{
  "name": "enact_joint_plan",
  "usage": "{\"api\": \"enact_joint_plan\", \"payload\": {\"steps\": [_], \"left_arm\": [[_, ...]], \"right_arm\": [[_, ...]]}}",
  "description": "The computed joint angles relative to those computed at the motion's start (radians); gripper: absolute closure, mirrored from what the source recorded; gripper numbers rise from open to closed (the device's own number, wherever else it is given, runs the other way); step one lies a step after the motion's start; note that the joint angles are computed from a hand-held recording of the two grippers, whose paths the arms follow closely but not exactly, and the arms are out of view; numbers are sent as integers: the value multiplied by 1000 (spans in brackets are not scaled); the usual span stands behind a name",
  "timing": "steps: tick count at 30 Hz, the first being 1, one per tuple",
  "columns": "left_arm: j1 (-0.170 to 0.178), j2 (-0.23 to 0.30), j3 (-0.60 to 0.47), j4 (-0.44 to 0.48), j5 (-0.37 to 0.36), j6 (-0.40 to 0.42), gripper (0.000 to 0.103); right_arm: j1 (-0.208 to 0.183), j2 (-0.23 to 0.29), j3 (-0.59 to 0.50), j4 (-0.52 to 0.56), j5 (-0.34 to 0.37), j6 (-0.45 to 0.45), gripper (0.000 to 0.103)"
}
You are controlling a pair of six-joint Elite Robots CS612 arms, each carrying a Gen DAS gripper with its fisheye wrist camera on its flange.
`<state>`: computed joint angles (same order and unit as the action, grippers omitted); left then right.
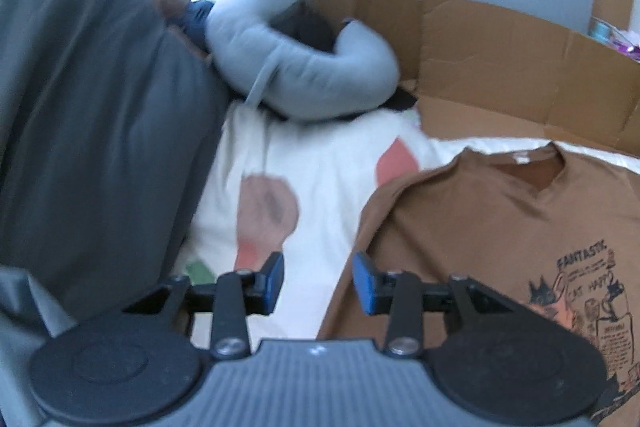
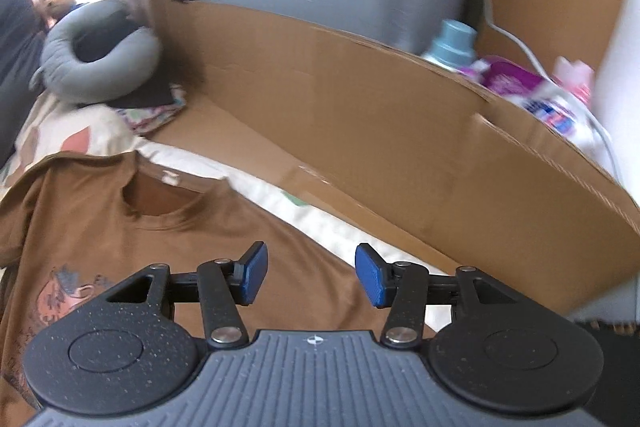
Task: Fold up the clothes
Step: 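Move both open grippers to the t-shirt hem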
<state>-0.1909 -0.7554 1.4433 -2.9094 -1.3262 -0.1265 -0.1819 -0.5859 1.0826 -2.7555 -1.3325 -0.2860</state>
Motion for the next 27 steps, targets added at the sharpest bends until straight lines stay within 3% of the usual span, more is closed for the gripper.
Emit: {"api": "enact_joint_plan", "payload": {"steps": [5,14,19,24,27], "left_arm": [[14,14,33,-17,-13,-81,62],[24,48,76,-63,-71,-240,62],[20,70,82,-66,-64,-322,61],[16,75,114,-136,-59,-400,62],[15,76,131,-186,-55,-451,69]], "right_arm": [[26,14,-51,-2,22,40,48],[73,50,-141,21,47,-24,48],[98,76,-180,64,70,-64,48],[124,101,-212,107,104,-110,48],[139,117,-225,127,116,-120,48]]}}
